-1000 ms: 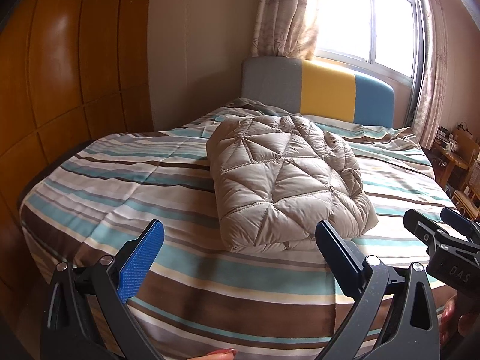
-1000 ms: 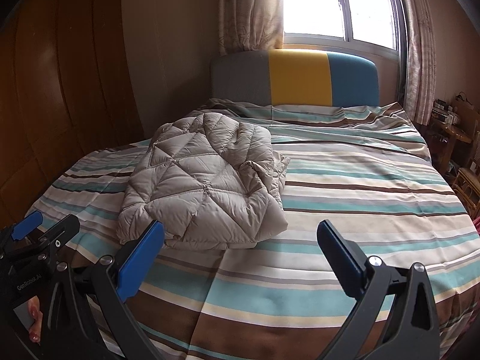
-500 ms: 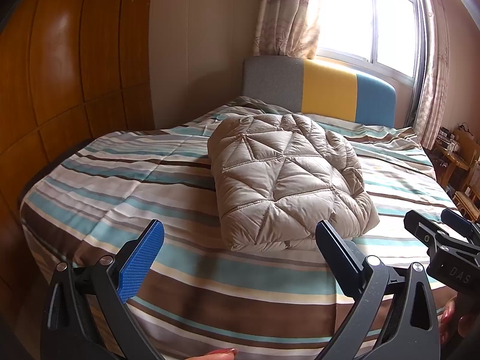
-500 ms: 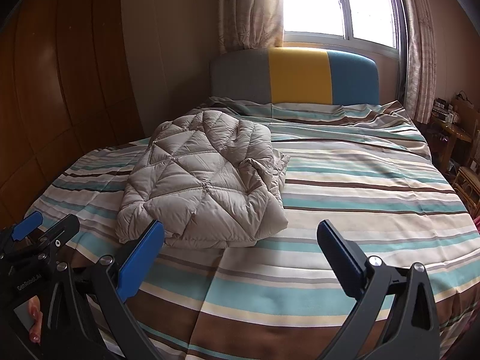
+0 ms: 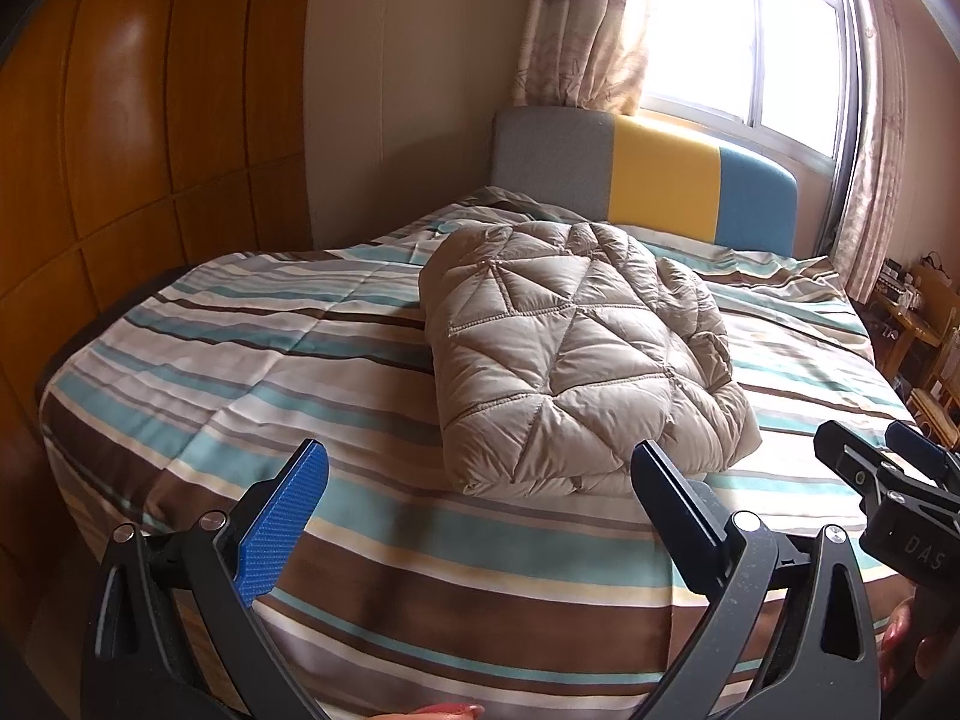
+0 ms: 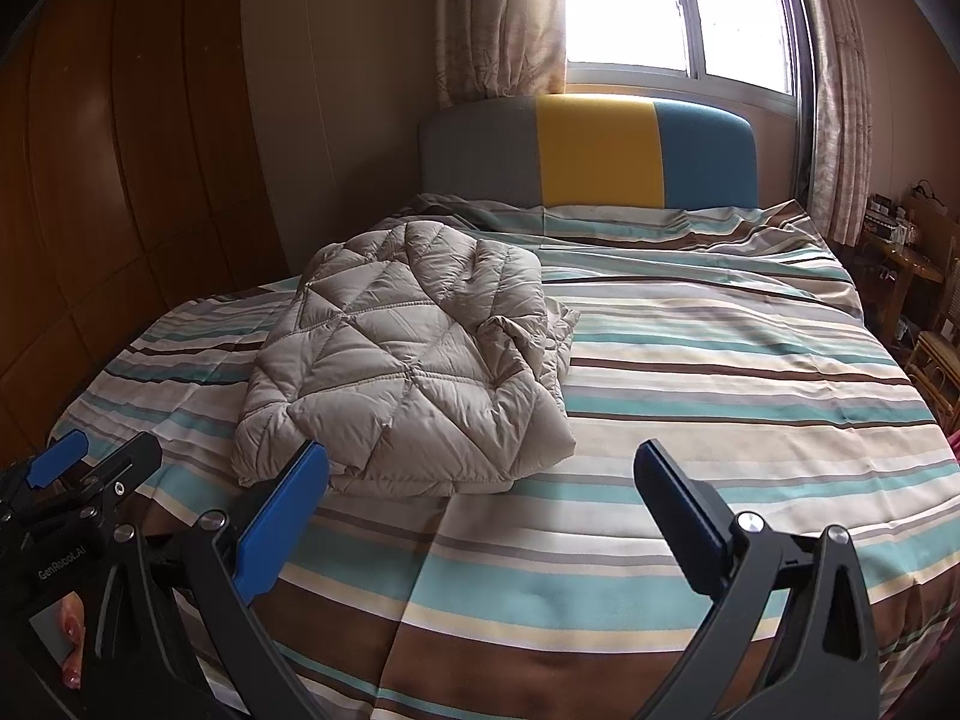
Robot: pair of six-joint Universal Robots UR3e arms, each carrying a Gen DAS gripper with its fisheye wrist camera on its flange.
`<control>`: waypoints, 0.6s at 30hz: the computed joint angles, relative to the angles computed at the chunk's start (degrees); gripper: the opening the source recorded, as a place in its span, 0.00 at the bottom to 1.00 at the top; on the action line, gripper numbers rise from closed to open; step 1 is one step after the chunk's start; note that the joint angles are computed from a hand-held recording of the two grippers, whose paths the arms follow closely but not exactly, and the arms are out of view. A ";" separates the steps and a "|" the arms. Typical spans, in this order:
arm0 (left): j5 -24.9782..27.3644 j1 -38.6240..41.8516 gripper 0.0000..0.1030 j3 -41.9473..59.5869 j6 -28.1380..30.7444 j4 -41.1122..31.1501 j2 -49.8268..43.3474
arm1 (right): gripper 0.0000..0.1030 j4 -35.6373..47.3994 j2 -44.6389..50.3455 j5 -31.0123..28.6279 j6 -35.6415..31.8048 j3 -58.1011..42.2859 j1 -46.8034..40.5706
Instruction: Fold large clothes
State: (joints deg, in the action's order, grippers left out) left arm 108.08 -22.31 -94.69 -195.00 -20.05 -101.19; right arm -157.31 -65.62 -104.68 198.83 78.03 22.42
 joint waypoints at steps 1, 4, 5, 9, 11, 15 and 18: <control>0.06 -0.04 0.97 0.17 0.01 -0.31 -0.13 | 0.98 -0.05 0.00 0.10 -0.03 0.02 -0.04; -0.50 0.01 0.97 0.23 -0.29 -0.95 -0.07 | 0.98 0.05 0.16 0.19 0.08 -0.21 -0.06; -0.55 -0.02 0.97 0.11 -0.39 -0.77 -0.05 | 0.98 -0.06 0.16 0.41 0.08 -0.14 -0.13; -1.07 -0.04 0.97 -0.09 -0.51 -1.18 0.12 | 0.98 0.00 0.10 0.92 0.50 0.08 -0.42; -0.83 -0.21 0.97 0.07 -1.11 -2.08 -0.02 | 0.98 0.25 0.16 1.17 0.84 0.07 -0.58; 0.66 -0.80 0.97 0.71 -1.30 -2.85 -1.03 | 0.98 0.53 0.45 1.12 1.11 -0.13 -0.60; 0.51 -0.76 0.97 0.89 -1.61 -3.39 -1.27 | 0.98 0.54 0.68 1.19 1.24 -0.22 -0.60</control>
